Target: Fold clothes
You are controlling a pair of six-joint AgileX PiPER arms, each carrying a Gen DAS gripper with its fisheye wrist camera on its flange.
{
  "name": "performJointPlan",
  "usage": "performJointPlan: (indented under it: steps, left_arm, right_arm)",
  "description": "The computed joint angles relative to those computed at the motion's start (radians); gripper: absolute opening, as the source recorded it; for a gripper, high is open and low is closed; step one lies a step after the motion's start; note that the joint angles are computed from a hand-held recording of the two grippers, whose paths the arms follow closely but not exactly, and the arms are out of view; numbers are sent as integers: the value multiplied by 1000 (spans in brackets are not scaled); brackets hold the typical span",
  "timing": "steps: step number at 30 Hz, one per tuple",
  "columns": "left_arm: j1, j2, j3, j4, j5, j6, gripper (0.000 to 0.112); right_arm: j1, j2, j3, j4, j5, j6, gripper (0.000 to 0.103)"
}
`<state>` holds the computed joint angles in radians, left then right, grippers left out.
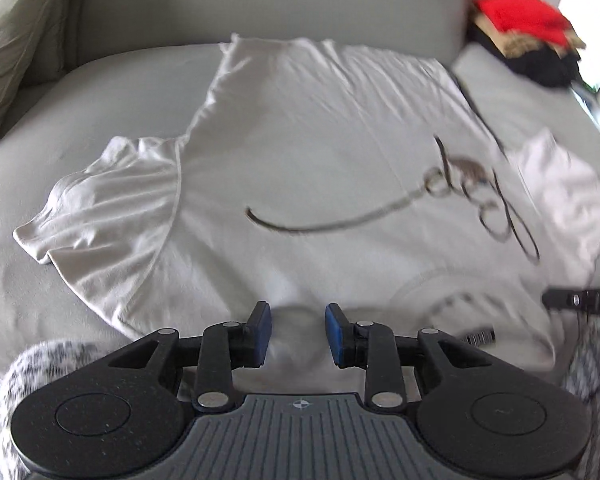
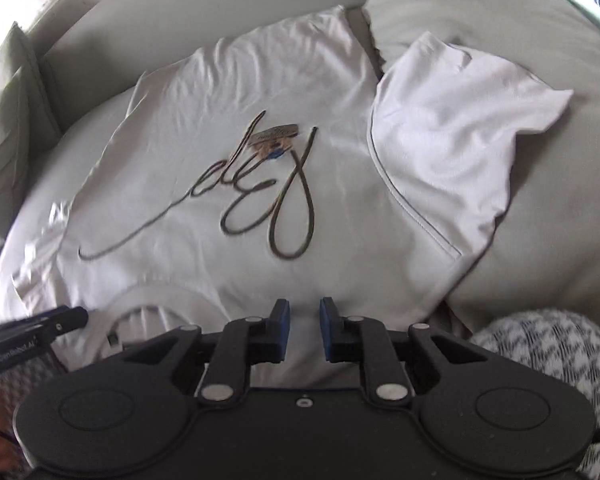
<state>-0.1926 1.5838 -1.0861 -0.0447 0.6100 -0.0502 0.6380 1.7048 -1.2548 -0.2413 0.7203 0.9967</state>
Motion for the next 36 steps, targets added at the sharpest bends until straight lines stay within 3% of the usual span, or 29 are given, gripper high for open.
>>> performJointPlan:
  steps: [5, 8, 12, 16, 23, 26, 31, 36]
  left_arm:
    - [-9, -34, -3, -11, 118, 7, 23]
    - [-21, -58, -4, -1, 147, -2, 20]
    - [-36, -98, -6, -10, 108, 8, 25]
    - [-60, -40, -49, 18, 97, -24, 26]
    - [-23, 0, -96, -55, 163, 31, 24]
    - [9, -26, -131, -59, 152, 39, 24]
    - [98, -31, -243, -167, 132, 110, 25]
    - [128, 63, -421, -174, 137, 119, 26]
  right_arm:
    - [24, -41, 6, 50, 78, -36, 18]
    - [29, -59, 23, 90, 90, -41, 18]
    - [35, -101, 58, 43, 23, 24, 18]
    - [21, -86, 48, 17, -32, 40, 18]
    - [-3, -35, -2, 118, -4, -53, 18]
    - [-37, -71, -21, 171, -28, -88, 18]
    - [-91, -86, -152, 171, -42, -129, 23]
    - [-168, -7, -342, 206, -35, -212, 26]
